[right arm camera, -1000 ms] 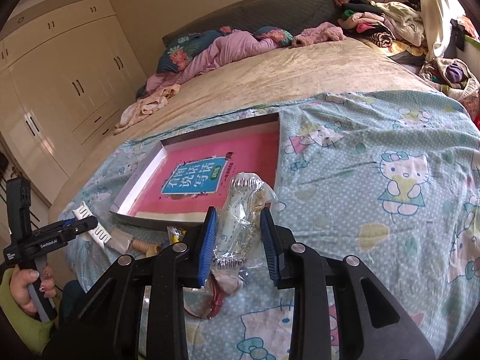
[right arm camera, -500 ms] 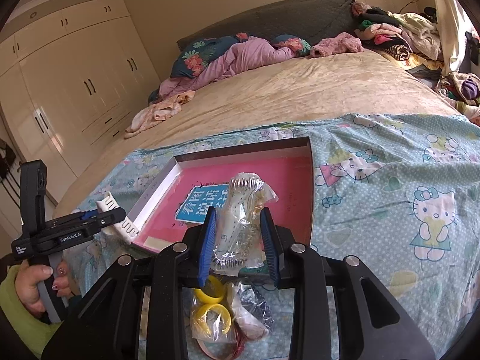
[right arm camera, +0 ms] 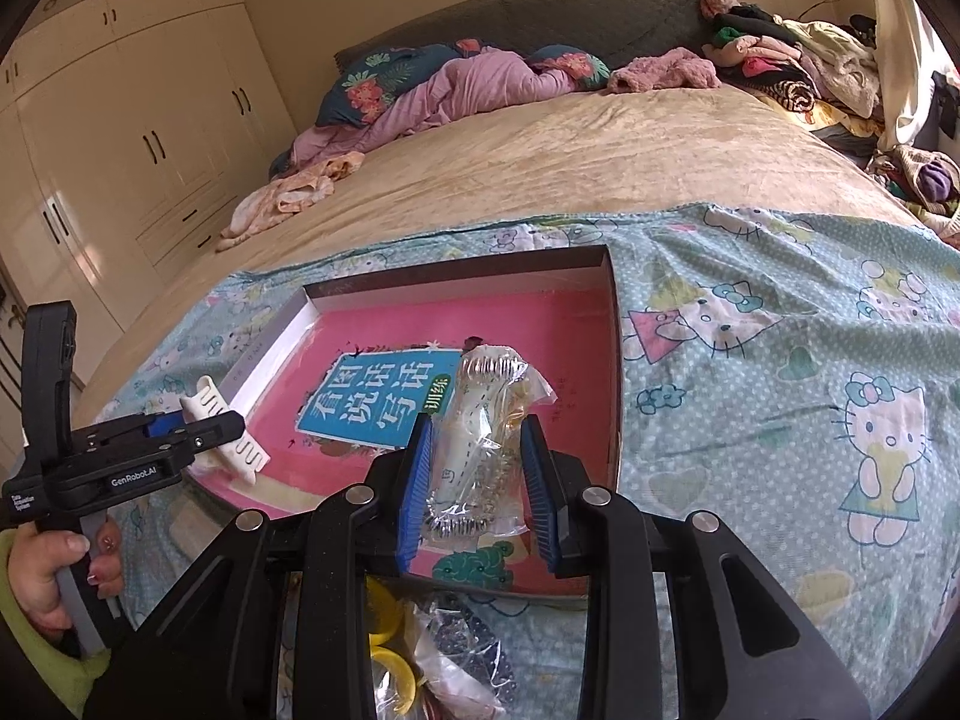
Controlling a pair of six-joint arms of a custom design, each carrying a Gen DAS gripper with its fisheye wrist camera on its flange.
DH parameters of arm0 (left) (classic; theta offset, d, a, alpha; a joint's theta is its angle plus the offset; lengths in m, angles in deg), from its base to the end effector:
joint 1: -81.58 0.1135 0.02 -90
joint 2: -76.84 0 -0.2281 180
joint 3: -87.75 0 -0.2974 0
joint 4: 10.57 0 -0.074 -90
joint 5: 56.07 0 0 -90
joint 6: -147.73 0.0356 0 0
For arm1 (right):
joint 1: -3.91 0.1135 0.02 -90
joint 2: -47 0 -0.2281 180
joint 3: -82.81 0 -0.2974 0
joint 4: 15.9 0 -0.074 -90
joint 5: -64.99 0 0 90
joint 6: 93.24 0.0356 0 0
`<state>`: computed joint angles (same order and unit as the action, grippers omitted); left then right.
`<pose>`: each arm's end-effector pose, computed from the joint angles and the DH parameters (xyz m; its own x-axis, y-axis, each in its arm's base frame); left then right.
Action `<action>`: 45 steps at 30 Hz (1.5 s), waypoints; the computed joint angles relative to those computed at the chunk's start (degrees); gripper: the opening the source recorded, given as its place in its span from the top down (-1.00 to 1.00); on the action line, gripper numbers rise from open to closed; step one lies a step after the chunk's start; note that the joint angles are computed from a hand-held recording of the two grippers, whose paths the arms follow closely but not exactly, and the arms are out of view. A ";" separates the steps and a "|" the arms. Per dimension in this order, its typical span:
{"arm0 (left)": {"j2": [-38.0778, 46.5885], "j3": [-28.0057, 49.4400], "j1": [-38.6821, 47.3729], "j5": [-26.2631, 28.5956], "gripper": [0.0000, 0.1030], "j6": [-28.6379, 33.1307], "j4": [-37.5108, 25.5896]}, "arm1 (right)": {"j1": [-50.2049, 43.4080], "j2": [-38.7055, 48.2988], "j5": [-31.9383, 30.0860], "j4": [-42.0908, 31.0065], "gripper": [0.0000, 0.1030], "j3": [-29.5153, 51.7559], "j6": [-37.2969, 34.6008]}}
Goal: Organize jewelry
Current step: 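Carry the white claw clip into the grey box and release it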
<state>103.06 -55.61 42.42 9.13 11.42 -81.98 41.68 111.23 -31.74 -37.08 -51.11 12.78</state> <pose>0.1330 -0.0891 0.1751 -0.7689 -0.2204 -0.6002 -0.2033 0.9743 -0.0973 0.2251 0.1797 0.1570 -0.6692 -0.1718 -0.7230 -0.5153 0.8083 0.2849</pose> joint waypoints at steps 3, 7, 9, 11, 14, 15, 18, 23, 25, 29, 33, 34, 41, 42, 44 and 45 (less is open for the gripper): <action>0.09 -0.52 0.44 0.01 0.28 0.58 0.72 | 0.20 3.02 0.96 0.77 0.45 0.77 -0.25; 0.30 -0.45 1.38 0.68 0.28 1.12 1.20 | 0.64 5.48 1.95 1.27 0.44 1.36 0.13; 1.02 -0.27 1.78 0.86 0.28 1.13 1.26 | 0.72 6.09 2.00 1.27 0.41 1.50 0.39; 1.04 -0.31 1.91 1.02 0.28 1.12 1.40 | 0.86 6.37 1.97 0.80 0.36 1.79 0.70; 1.10 -0.33 2.04 1.09 0.28 1.36 1.54 | 0.69 5.06 1.46 0.96 0.21 0.84 1.13; 1.08 -0.34 2.03 1.09 0.28 1.40 1.63 | 0.83 4.22 1.97 0.73 0.14 0.46 1.21; 0.96 -0.24 1.85 1.03 0.27 1.40 1.54 | 0.60 0.69 2.00 0.20 0.05 -1.29 1.48; 0.96 0.93 -0.30 -0.41 0.02 0.08 0.19 | -0.02 -5.96 1.70 -2.58 -0.10 -3.50 2.22; 0.86 1.64 -1.35 -1.32 -0.08 -0.65 -0.60 | -0.06 -8.78 1.60 -3.85 -0.21 -4.29 2.54; 0.04 3.24 -4.34 -4.27 -0.27 -2.85 -3.33 | 0.14 -15.07 2.05 -6.47 -0.37 -6.10 3.13; -0.03 5.38 -7.96 -7.40 -0.41 -5.78 -6.64 | 0.59 -20.65 2.62 -9.53 -0.47 -7.39 3.62; 0.28 6.04 -9.16 -8.35 -0.49 -6.80 -7.55 | 0.96 -21.55 2.99 -10.07 -0.47 -7.54 3.74; 1.30 9.52 -17.25 -13.51 -0.78 -14.31 -13.35 | 3.76 -29.55 5.77 -15.33 -0.56 -8.78 4.47; 1.17 9.85 -18.50 -14.32 -0.80 -15.60 -14.33 | 4.13 -30.45 6.08 -15.99 -0.57 -8.82 4.51; 1.23 10.57 -20.79 -15.73 -0.81 -18.23 -16.32 | 5.13 -32.42 7.05 -17.47 -0.59 -8.91 4.61; 1.02 10.84 -21.83 -16.28 -0.81 -19.48 -17.42 | 5.57 -33.30 7.40 -18.19 -0.60 -8.93 4.61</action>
